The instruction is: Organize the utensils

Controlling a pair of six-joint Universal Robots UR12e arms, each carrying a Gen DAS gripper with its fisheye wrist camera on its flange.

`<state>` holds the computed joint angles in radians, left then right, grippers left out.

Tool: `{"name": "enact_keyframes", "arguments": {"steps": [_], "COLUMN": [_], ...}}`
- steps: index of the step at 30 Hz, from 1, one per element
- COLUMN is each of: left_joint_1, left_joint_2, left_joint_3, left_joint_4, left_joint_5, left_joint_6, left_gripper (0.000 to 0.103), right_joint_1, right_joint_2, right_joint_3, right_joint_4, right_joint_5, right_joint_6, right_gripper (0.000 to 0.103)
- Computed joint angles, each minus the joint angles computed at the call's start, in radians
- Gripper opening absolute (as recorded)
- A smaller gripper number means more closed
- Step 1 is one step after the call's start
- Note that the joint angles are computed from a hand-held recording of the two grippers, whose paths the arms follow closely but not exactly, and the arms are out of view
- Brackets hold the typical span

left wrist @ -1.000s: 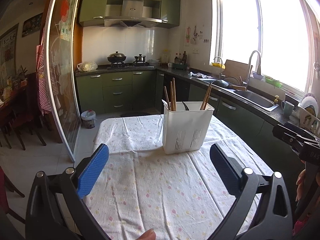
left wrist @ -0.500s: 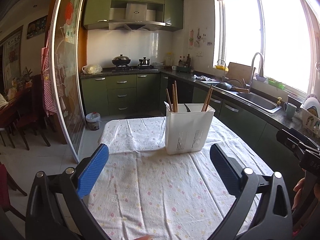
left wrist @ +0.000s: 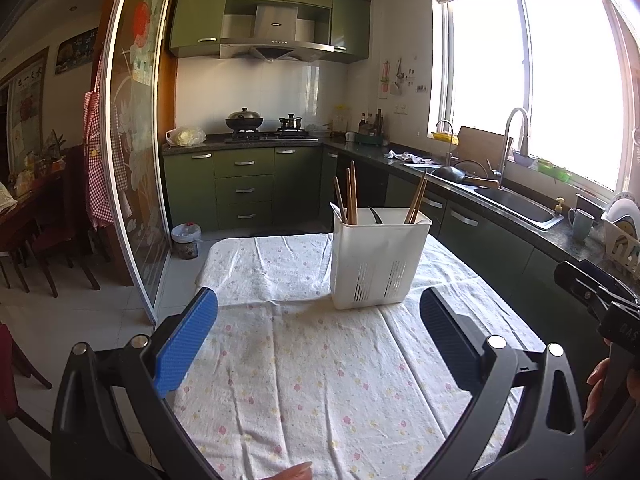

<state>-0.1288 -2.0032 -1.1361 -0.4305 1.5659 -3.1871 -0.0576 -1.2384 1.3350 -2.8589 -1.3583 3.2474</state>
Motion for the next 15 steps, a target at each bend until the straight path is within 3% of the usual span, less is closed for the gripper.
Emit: {"name": "enact_keyframes", "arguments": {"steps": [15], "left_joint_1": [0.002], "left_joint_2": [0.001], "left_joint_3": [-0.002], "left_joint_4": [0.000], "left_joint_5": [0.004], "left_joint_6": [-0.002], "left_gripper": [0.096], "right_joint_1": [0.002], "right_joint_2": [0.007], "right_joint_3": [-0.003], "right_joint_4": [0.006], "right_joint_5": [0.001], "right_joint_6": [0.000], "right_gripper": [0.098]}}
